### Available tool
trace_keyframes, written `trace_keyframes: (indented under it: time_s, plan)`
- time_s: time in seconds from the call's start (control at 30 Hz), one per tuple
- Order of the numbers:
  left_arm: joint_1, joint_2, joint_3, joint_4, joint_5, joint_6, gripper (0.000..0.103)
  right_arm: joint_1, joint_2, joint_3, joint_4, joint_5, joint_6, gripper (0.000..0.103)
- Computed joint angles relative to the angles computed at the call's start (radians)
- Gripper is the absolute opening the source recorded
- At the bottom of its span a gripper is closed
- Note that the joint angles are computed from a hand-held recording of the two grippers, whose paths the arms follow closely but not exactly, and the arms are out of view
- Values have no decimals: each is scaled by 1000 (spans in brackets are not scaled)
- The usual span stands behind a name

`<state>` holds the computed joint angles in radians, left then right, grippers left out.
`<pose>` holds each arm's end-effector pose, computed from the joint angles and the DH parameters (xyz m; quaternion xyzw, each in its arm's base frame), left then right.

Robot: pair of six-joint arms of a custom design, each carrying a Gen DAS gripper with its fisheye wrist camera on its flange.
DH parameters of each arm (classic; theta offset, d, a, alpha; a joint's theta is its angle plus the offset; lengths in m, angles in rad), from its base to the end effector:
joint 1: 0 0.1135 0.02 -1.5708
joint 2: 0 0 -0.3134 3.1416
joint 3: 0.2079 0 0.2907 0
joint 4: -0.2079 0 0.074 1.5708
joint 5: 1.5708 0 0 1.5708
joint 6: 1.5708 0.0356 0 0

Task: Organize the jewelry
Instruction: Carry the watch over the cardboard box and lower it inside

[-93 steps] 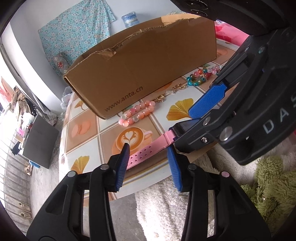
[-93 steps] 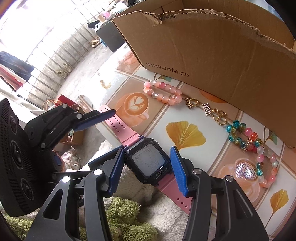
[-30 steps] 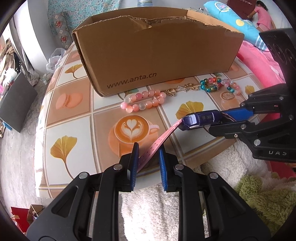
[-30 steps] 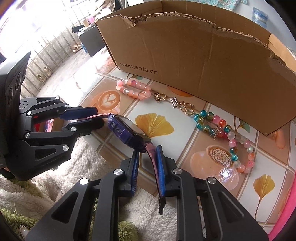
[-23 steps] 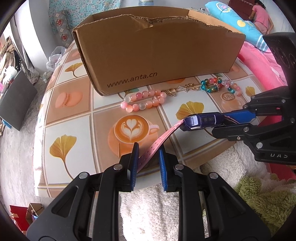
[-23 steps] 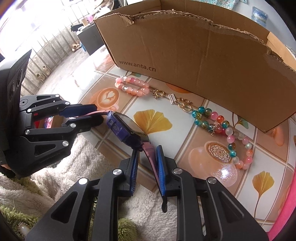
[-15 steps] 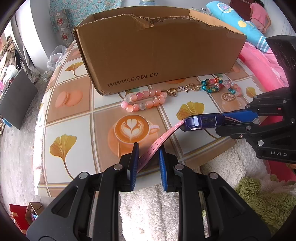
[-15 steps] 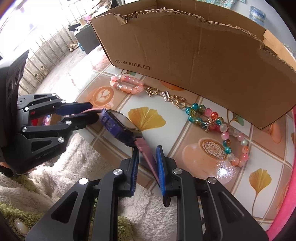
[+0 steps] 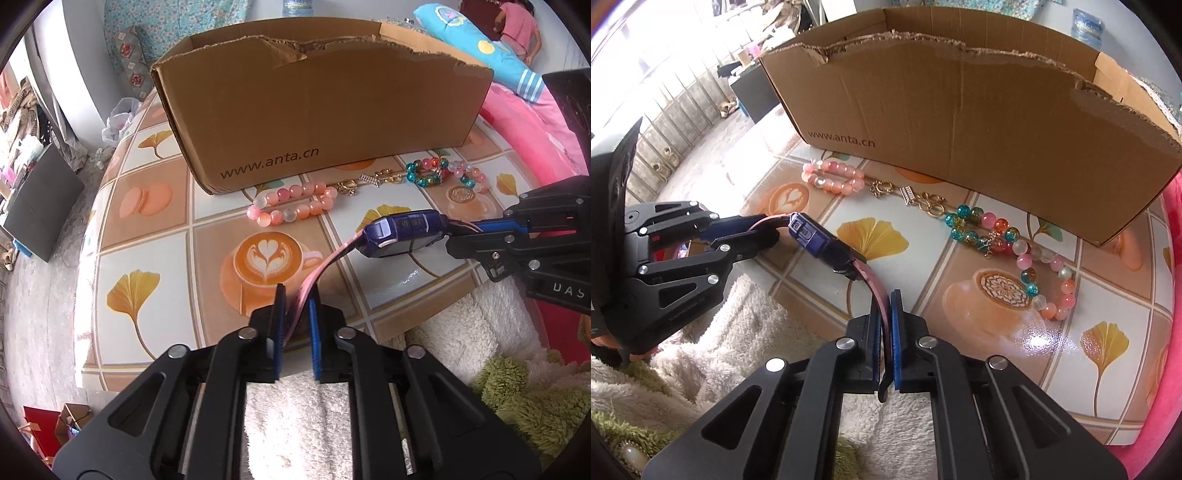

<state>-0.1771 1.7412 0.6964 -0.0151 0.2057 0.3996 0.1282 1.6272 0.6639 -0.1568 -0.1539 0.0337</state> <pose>0.3148 -0.0637 0.1115 0.2986 0.9153 -0.0708 0.2608 0.2937 0.0434 0.1288 -0.0631 0.9699 0.0927 0.2160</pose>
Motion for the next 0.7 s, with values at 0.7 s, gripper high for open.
trace_keyframes:
  time_s: [0.7]
  plan:
    - [33,-279,-70,-18,71,-21,3,2,-338,-69,-65,40,0,5]
